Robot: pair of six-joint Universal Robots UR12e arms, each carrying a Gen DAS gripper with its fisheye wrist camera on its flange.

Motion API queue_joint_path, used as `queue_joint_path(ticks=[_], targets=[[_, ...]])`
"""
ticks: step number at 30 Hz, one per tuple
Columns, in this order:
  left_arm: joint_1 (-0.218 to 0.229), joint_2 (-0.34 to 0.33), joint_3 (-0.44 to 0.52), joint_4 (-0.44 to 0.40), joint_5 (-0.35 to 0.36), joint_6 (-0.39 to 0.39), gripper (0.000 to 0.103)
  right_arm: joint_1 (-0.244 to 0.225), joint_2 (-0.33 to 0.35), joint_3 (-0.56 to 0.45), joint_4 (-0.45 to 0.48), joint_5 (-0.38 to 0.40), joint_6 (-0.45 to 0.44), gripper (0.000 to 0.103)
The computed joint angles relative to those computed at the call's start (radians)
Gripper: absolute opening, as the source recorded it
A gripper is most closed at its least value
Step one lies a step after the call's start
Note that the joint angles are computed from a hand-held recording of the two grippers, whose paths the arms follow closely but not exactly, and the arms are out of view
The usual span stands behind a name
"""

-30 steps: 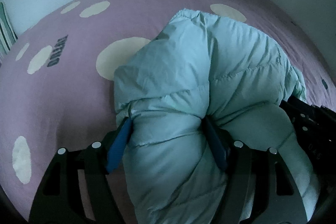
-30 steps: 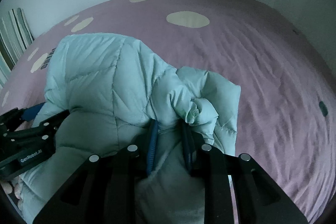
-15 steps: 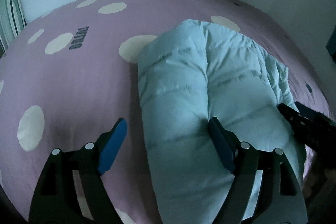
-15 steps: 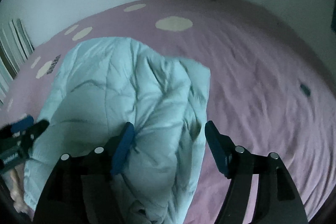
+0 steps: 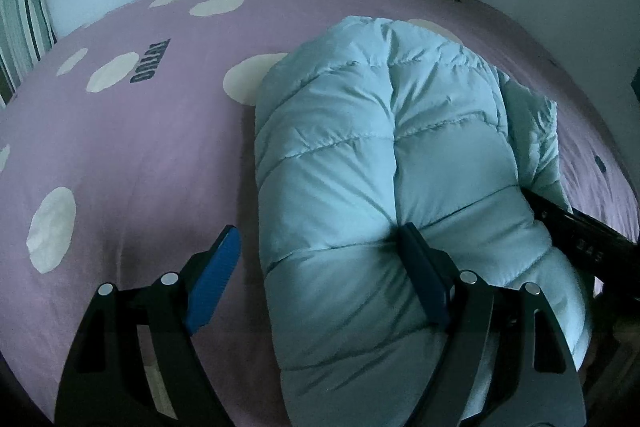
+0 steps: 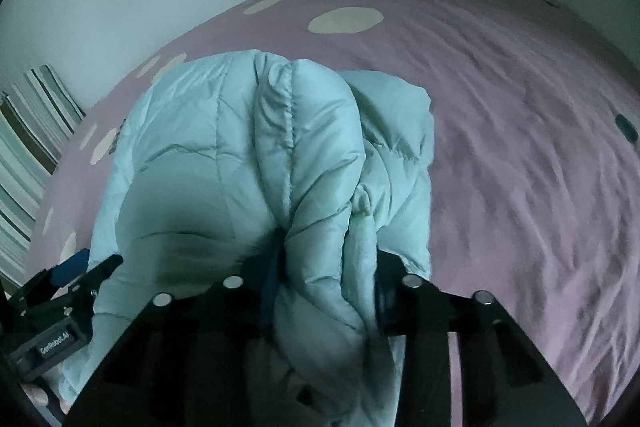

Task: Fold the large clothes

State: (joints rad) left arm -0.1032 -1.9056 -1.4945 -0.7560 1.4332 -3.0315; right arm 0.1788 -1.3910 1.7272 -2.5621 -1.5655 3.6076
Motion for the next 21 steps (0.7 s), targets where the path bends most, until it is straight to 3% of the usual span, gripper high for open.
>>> queue_joint_path(ticks=[7, 19, 21], targets=[[0.003, -0.008, 0.015, -0.02, -0.01, -0.026, 0.081, 0.0, 0.028, -0.039, 0.022, 0.004, -0.026, 0.03], [0.01, 0.007, 0.005, -0.029, -0.028, 0.003, 0.081, 0.028, -0.02, -0.016, 0.079, -0.048, -0.022, 0.03], [0.008, 0.006, 0.01, -0.03, -0.022, 0.004, 0.081, 0.028, -0.022, -0.019, 0.085, -0.052, -0.015, 0.035]])
